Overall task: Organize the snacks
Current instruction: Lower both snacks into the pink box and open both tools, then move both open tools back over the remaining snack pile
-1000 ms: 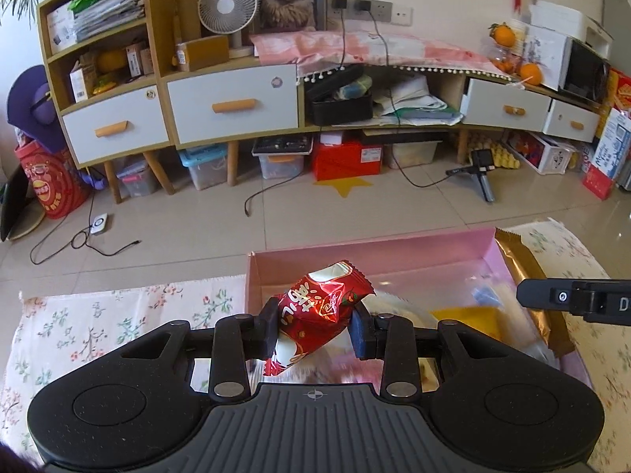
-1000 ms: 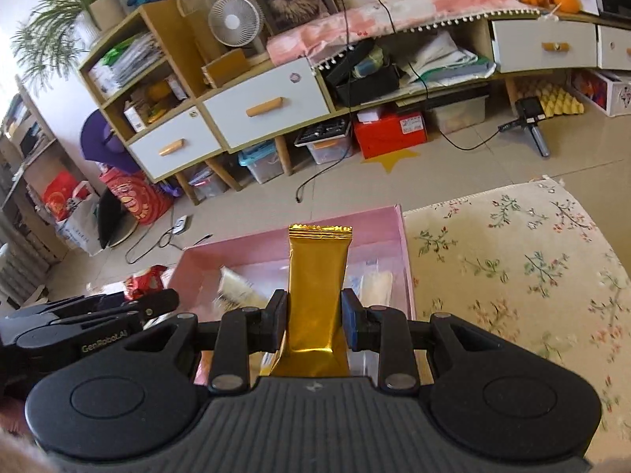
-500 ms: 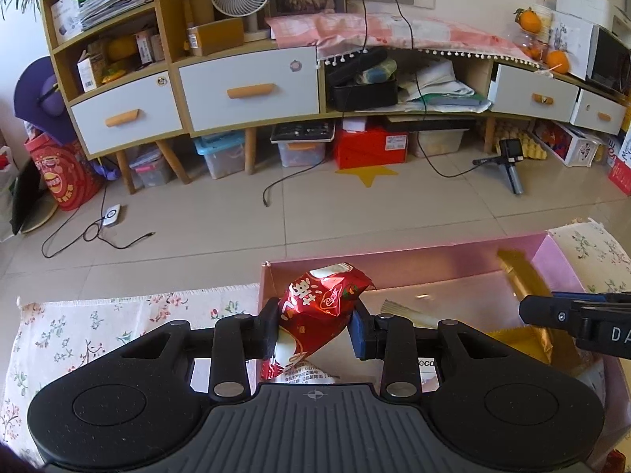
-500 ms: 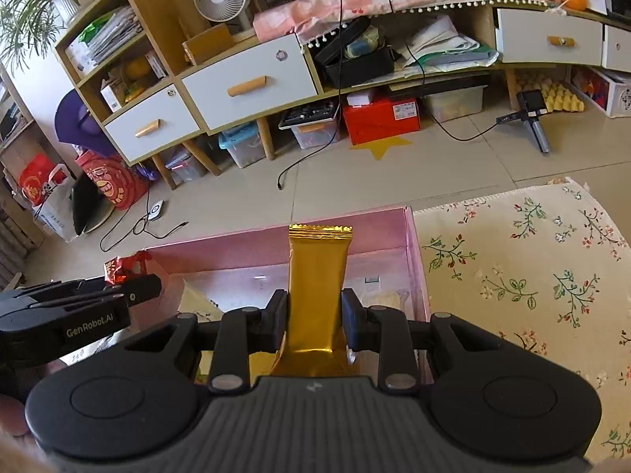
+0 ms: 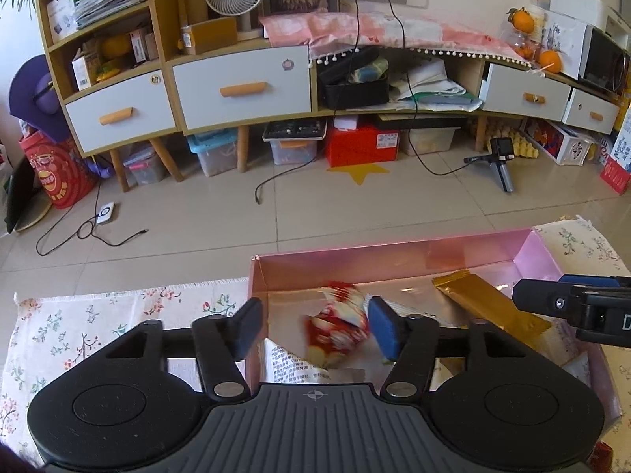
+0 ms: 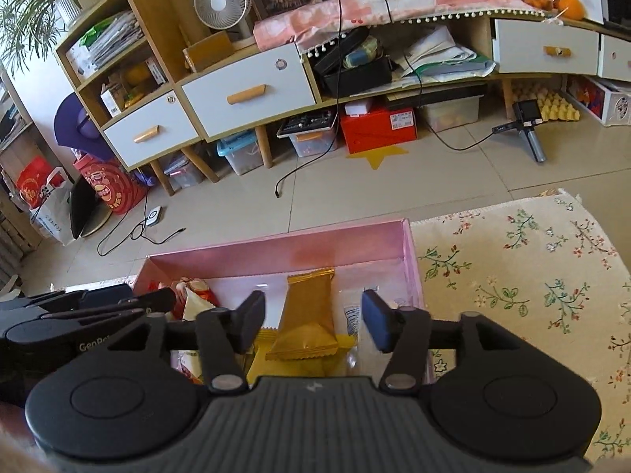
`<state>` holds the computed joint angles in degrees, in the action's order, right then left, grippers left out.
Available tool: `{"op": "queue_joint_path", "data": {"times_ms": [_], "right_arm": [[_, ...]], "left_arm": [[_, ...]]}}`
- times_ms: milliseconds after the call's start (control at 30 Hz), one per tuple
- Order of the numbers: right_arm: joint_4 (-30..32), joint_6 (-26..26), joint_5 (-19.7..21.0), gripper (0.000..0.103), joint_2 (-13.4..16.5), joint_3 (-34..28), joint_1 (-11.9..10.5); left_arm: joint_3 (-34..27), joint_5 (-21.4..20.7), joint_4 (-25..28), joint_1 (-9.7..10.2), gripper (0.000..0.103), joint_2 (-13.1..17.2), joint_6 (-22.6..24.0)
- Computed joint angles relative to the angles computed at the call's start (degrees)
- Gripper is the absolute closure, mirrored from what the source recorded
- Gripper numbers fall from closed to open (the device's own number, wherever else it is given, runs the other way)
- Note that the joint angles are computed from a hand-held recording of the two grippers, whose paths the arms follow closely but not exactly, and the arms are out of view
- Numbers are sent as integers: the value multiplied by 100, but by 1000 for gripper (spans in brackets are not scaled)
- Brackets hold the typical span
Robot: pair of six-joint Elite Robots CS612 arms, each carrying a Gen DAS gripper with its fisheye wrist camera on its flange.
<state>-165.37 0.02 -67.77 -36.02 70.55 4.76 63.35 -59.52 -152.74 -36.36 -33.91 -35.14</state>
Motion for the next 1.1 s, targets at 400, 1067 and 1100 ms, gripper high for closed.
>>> {"op": "queue_joint_path", "data": {"times_ms": [400,1067,1100], "right_arm": [[-322,-104,-29,31,-360,501,-82],[-868,-480,26,12,-1100,1733,-228],[-893,-532,3,12,-1128,1787,-228]], "left_arm": [[537,127,-180,-202,23,-380,-100],[1698,180,-384,-647,8,-1098,-579],[1748,150,-403,-665,8,-1126,-616]]}}
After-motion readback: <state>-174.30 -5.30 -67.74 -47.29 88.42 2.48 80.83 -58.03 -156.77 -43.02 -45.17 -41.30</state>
